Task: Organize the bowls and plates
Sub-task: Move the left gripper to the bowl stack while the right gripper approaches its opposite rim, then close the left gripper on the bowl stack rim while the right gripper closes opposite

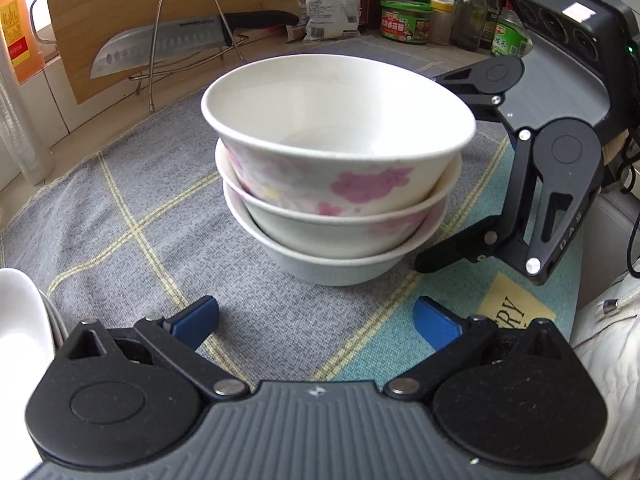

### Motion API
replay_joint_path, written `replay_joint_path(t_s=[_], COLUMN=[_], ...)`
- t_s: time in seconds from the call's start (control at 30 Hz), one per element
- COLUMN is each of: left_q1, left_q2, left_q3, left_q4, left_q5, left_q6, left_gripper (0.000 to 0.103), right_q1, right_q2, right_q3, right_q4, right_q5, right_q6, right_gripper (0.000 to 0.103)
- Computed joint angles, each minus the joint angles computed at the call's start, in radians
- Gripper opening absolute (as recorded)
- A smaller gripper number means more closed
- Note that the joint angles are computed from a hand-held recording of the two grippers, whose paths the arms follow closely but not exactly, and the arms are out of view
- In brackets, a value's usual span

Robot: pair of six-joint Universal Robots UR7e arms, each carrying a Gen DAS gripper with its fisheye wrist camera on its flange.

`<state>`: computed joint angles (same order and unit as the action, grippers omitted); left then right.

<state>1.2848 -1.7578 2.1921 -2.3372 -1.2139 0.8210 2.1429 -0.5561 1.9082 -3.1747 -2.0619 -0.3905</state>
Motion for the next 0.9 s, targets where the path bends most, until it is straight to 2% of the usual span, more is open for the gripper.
replay_joint_path(t_s=[0.2,0.33,0.67,0.9], left_q1=[0.004,0.022,0.043,0.029], left_q2=[0.018,0.044,0.098,0.115], left_q3=[-0.006,-0.039,-0.118,-0.138], left_q4=[-0.014,0.016,0.119,0.151], left_q5=[-0.01,-0.046,-0.108,-0.102], left_q6=[0.013,0.076,0.201,0.241], left_gripper=[0.103,0.103,0.103,0.103], right_q1=[-0.015,-0.021,-0.033,-0.032], right_q2=[-0.011,-0.003,0.004,-0.001], right_q3=[-0.015,-0.036,-0.108,-0.14], right_q4=[0.047,0.066,0.196,0.265], right_q5=[0.044,0.061,0.099,0.132], right_q6=[-0.059,-0.084,-0.149,-0.212], right_gripper=[0.103,0.103,0.103,0.103])
